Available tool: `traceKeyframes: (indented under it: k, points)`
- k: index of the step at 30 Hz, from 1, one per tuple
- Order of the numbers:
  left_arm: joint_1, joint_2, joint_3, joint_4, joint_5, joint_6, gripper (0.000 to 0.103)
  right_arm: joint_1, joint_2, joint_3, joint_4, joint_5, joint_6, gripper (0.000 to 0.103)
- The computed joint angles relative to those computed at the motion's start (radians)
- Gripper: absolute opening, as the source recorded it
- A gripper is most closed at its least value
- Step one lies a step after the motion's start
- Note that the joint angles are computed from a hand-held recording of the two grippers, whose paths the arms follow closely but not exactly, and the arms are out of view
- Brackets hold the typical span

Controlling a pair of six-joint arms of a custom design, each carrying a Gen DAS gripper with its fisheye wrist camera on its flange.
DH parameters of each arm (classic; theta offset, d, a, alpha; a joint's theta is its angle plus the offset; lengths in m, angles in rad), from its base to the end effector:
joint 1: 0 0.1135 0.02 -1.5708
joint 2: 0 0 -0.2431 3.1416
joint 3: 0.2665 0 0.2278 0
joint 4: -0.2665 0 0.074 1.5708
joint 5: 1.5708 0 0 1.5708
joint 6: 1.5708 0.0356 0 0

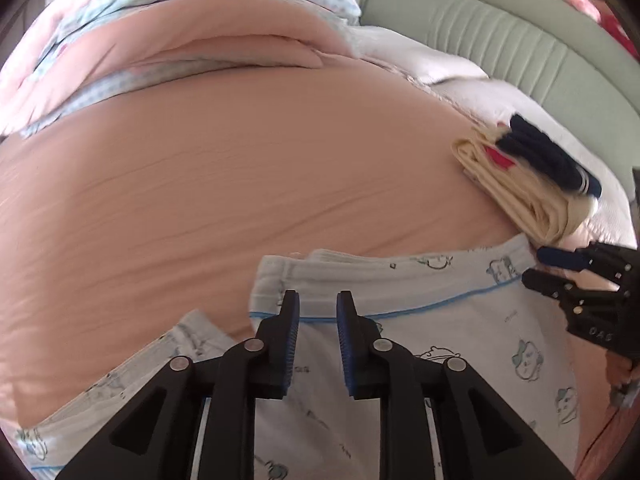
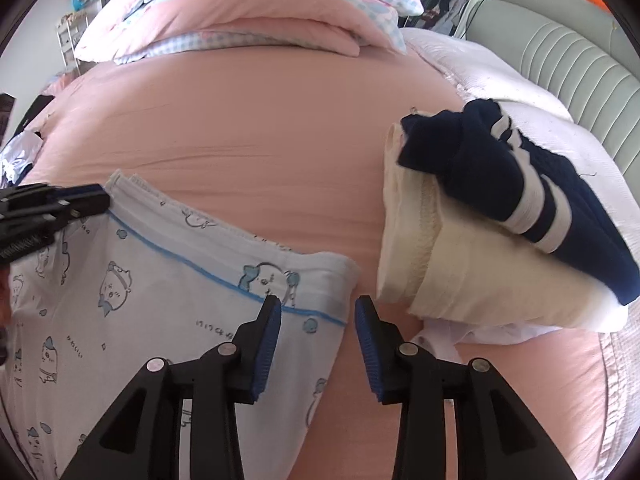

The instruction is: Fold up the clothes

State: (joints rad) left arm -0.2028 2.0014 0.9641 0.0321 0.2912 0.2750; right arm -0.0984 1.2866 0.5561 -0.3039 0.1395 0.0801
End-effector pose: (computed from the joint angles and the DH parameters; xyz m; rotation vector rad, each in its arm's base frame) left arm 0.3337 -0.0791 0.0844 0.7080 2.4483 -0.3464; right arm 0.2099 -0.0257 0.1510 0.2815 2.5857 -0.1882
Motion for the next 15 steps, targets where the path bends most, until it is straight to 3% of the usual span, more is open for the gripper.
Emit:
traceKeyframes:
  k: [3,5,7,10,13,15]
  points:
    - [-0.021,0.061,0.036,0.051,-0.105,-0.022,0.017,0.021,0.007,-0.003,0.016,0.004,-0.006,0.038]
    - [-0.049,0.067,0.019,0.125,-0.298,-0.031,0.019,0.031,0.019,-0.005,0.032,0.019,-0.005,0.038]
    - [-0.034,0.093,0.044,0.122,-0.381,-0.058,0.019,0.031,0.042,0.001,0.044,0.025,-0.001,0.038]
    - [0.025,0.031,0.016,0.081,-0.271,-0.088,0.018,0.026,0.073,0.015,0.051,0.043,0.01,0.038]
    - [0.042,-0.064,-0.043,0.061,-0.072,-0.057,0.022,0.021,0.078,0.03,0.037,0.049,0.024,0.038]
    - [0.009,-0.074,-0.054,0.066,-0.074,-0.039,0.026,0.019,0.085,0.04,0.026,0.048,0.033,0.043]
